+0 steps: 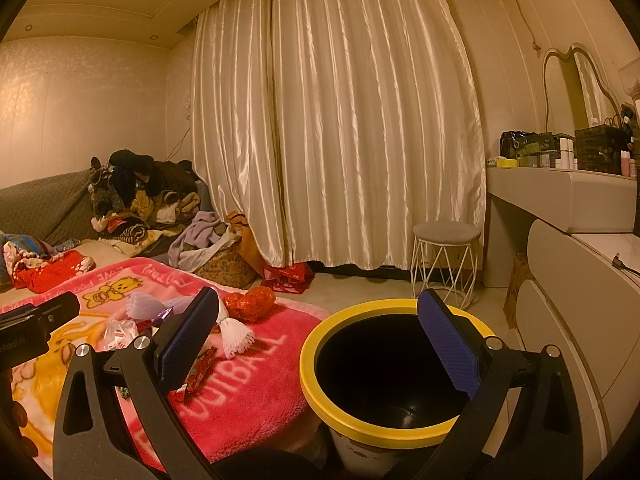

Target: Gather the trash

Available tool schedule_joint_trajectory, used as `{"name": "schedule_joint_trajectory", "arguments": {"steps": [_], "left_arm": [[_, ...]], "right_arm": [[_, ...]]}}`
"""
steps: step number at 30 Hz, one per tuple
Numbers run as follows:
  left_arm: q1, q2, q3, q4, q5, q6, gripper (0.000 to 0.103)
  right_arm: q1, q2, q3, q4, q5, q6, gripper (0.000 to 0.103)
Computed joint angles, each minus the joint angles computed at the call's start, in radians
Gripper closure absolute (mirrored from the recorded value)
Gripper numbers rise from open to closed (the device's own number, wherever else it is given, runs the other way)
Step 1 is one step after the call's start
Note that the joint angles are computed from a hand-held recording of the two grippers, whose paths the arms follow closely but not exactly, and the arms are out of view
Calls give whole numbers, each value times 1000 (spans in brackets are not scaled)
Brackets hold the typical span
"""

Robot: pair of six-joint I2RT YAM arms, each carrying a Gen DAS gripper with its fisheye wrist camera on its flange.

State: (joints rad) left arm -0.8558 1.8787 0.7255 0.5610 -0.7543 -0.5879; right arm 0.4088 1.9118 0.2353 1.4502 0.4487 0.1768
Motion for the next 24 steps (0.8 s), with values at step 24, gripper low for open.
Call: {"name": "schedule_joint_trajectory", "arguments": {"steps": [24], "left_arm": [[0,22,4,21,14,-5,11]], "right_arm": [[-4,-13,16,-34,-17,-7,6]]}}
